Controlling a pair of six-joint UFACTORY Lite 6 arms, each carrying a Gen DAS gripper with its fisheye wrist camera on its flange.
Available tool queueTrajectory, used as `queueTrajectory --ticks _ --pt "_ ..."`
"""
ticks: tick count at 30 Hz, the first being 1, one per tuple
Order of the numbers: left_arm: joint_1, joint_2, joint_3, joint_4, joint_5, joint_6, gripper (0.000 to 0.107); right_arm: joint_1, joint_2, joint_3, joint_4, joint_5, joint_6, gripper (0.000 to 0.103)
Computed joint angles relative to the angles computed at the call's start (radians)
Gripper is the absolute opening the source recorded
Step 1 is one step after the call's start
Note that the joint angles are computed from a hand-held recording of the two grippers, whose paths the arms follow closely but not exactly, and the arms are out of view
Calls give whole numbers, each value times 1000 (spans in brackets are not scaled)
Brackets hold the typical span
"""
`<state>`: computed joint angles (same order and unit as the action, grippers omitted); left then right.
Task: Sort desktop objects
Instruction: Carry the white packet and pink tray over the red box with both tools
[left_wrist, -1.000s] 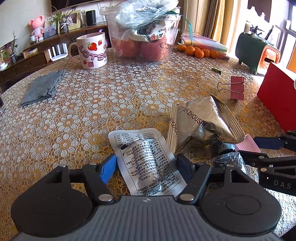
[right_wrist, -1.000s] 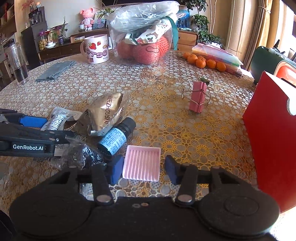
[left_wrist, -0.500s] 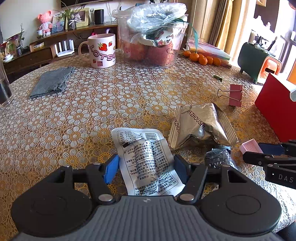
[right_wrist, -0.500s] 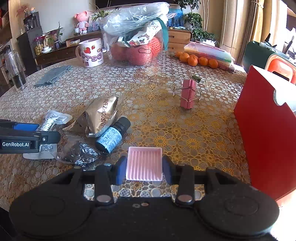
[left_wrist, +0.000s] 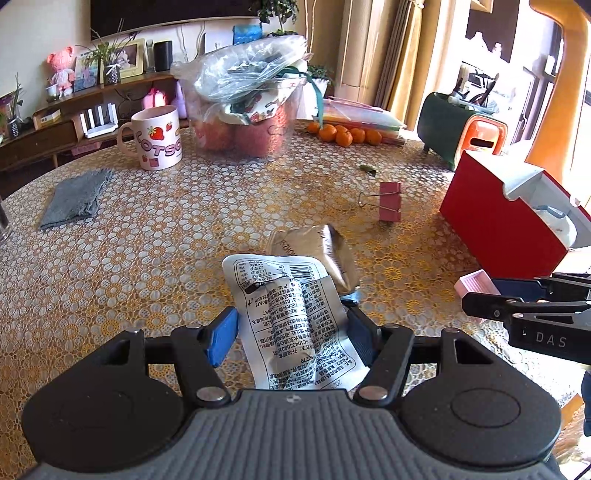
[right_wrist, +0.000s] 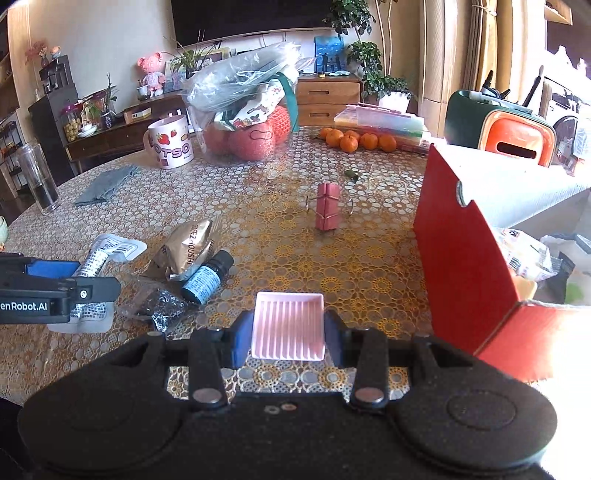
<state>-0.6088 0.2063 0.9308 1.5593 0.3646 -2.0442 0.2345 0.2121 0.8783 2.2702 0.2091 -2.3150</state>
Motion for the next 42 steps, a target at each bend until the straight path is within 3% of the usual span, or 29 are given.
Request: queueTrajectory --ticks 13,26,37,42 --pt "-189 68 190 -196 90 175 64 -180 -260 -172 -361 111 298 40" --pt "-301 238 501 -331 124 368 64 -453 -401 -195 -639 261 453 40" --pt "-346 503 936 -567 171 720 64 -637 -348 -123 -700 354 451 40" --pt "-344 716 1277 -747 248 970 64 -687 -265 -33 -709 364 452 40"
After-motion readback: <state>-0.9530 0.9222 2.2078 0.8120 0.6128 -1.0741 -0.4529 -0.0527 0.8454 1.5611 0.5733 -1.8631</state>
